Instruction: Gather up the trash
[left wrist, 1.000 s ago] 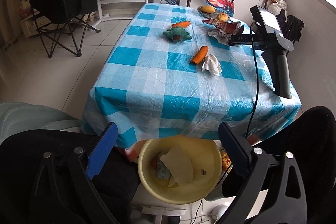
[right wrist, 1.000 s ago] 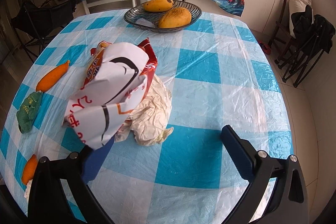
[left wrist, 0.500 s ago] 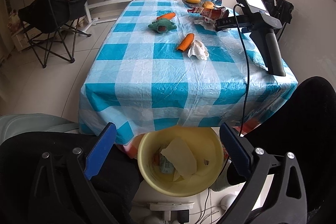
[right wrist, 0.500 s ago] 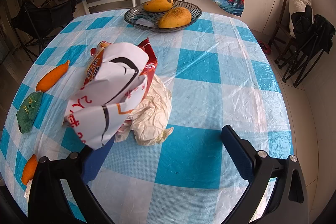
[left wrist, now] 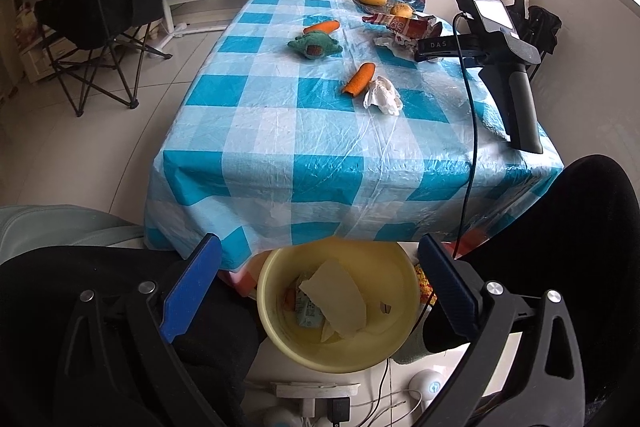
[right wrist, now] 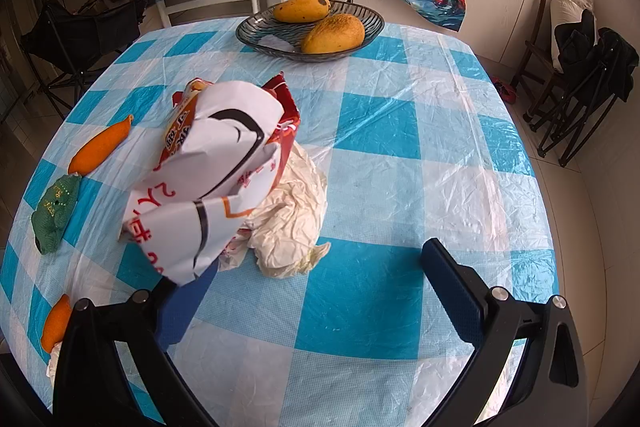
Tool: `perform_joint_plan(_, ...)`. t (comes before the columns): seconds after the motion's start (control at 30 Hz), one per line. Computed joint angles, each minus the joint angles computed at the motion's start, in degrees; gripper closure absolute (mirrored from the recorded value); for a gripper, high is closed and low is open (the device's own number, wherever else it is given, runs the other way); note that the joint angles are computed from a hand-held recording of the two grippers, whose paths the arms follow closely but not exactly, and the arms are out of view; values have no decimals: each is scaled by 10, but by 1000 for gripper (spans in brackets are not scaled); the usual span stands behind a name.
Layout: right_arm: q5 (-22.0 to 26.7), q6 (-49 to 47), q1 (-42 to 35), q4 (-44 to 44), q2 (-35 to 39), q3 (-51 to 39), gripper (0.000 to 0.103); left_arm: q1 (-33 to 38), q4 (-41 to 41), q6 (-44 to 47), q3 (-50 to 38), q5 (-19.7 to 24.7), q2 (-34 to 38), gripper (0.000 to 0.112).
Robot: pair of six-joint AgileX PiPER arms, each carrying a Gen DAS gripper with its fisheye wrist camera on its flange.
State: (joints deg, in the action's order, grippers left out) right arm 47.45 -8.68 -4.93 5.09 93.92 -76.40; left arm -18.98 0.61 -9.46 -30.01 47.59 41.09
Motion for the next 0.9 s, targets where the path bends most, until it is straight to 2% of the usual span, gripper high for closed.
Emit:
perform_joint_plan(0.3, -1, 0, 1, 0, 1, -1, 6, -29, 39, -52, -1, 6, 3, 17)
perform_joint_plan(0.6, -1, 0, 0, 0, 1, 0, 6, -96, 109, -170, 0, -2, 13, 17)
perform_joint_plan(0.8, -1, -1, 0, 1, 1, 0, 6, -183, 223, -319, -5, 5, 32, 17)
perform_joint_plan(0.9, -1, -2, -1, 1, 0, 1, 6, -180, 223, -323, -8, -7, 42, 17)
